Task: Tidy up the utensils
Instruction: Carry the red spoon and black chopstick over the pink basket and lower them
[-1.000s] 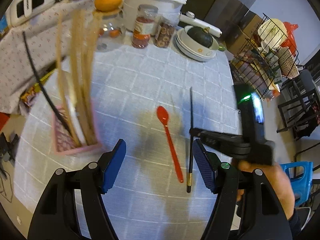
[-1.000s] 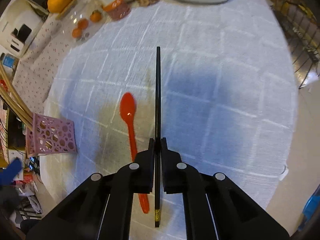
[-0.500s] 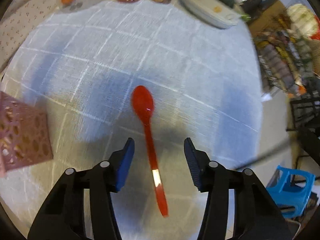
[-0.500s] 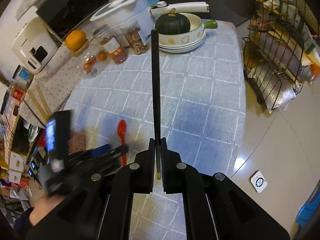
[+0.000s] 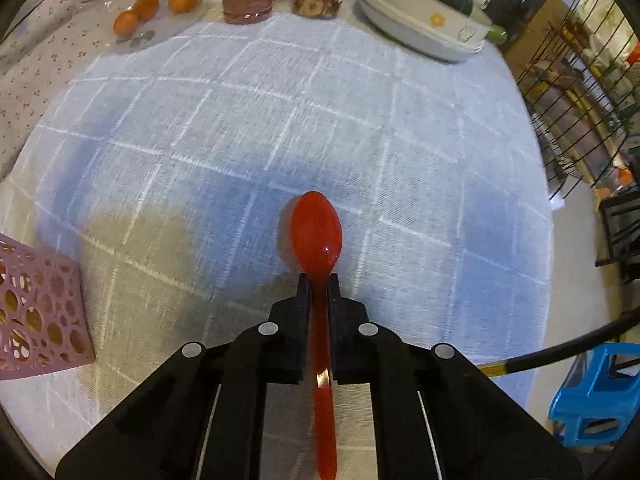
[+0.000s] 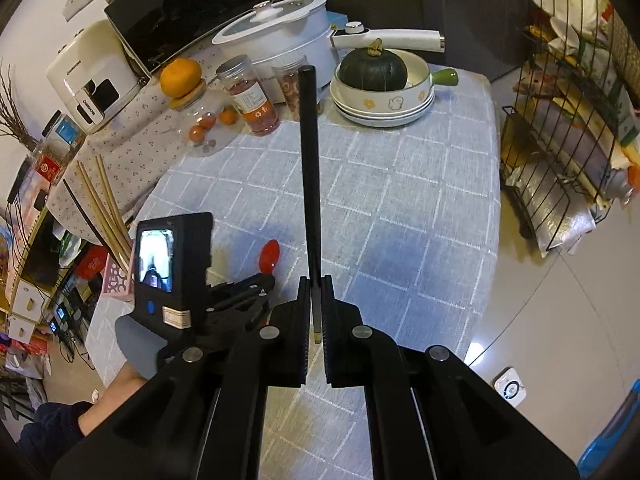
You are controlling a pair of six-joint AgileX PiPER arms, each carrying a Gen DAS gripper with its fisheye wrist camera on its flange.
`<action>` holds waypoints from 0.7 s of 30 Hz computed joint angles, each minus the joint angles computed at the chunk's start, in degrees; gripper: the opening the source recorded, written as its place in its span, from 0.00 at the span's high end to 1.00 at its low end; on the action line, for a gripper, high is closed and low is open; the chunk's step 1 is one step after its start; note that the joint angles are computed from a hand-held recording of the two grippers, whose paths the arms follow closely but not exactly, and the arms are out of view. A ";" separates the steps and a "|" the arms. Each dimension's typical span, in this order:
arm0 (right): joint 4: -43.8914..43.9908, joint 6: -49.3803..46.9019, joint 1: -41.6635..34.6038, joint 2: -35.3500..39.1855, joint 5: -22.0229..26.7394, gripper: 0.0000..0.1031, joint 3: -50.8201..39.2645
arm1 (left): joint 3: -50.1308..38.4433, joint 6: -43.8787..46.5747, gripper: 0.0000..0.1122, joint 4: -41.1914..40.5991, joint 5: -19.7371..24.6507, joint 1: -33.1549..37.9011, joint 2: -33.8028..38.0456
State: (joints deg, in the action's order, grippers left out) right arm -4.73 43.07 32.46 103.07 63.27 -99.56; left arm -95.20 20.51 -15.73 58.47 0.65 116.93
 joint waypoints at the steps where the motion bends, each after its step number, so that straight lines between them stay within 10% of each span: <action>1: -0.33 0.03 0.08 0.07 0.11 0.95 -0.10 | 0.66 1.00 0.94 -1.34 -0.20 0.34 -0.78; 21: -6.32 1.30 4.03 4.52 4.14 0.95 -10.71 | 1.16 19.85 0.94 -22.87 1.09 12.70 -14.49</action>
State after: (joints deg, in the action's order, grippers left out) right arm -11.05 44.37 36.50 107.59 67.41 -110.27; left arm -94.04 40.35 -38.60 59.56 13.35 102.44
